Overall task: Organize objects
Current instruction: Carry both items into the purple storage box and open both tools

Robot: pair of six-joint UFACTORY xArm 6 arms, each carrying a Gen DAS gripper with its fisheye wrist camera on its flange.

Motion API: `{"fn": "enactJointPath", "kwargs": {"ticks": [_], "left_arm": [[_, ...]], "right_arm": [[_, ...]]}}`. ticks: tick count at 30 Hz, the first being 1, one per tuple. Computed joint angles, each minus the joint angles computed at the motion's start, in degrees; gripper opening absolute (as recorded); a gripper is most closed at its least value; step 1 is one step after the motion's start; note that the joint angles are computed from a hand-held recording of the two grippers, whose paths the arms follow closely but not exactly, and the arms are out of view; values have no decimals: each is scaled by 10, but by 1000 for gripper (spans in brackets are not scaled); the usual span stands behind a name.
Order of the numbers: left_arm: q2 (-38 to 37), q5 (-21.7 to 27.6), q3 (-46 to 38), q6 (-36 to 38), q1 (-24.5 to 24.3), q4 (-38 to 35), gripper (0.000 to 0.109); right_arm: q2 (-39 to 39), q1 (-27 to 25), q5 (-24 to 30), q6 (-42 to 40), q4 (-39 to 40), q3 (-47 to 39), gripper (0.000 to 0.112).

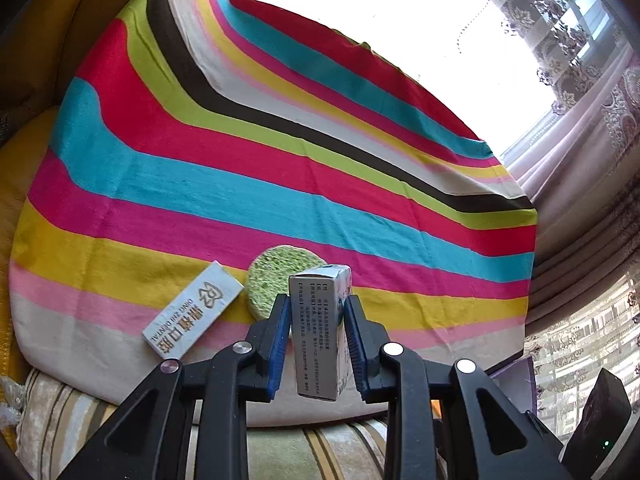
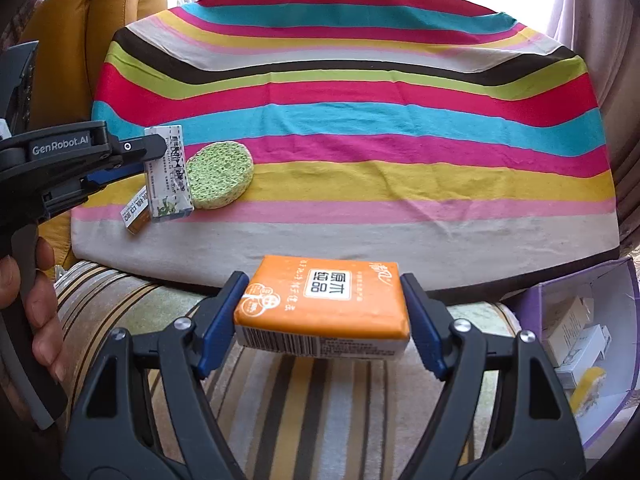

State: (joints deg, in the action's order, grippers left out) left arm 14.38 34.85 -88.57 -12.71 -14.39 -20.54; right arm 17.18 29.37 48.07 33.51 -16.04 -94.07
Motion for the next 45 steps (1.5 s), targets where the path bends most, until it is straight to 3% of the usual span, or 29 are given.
{"fn": "enactJointPath", "kwargs": {"ticks": [10,17,33,45], "left_arm": [[6,0,-20,6,-64,19,29],[17,7,-40,-17,-114,72,29],[102,78,-176,-12,-222,123,29],[142,112,-231,9,-263,125,29]], "right_arm": [[-84,-44,-28,31,-23,102,79],[-144,-76,-44,52,-40,173,78],[-283,-174,-46,102,-87,337,78],[-355,-237,-58,101,-74,431,78]]}}
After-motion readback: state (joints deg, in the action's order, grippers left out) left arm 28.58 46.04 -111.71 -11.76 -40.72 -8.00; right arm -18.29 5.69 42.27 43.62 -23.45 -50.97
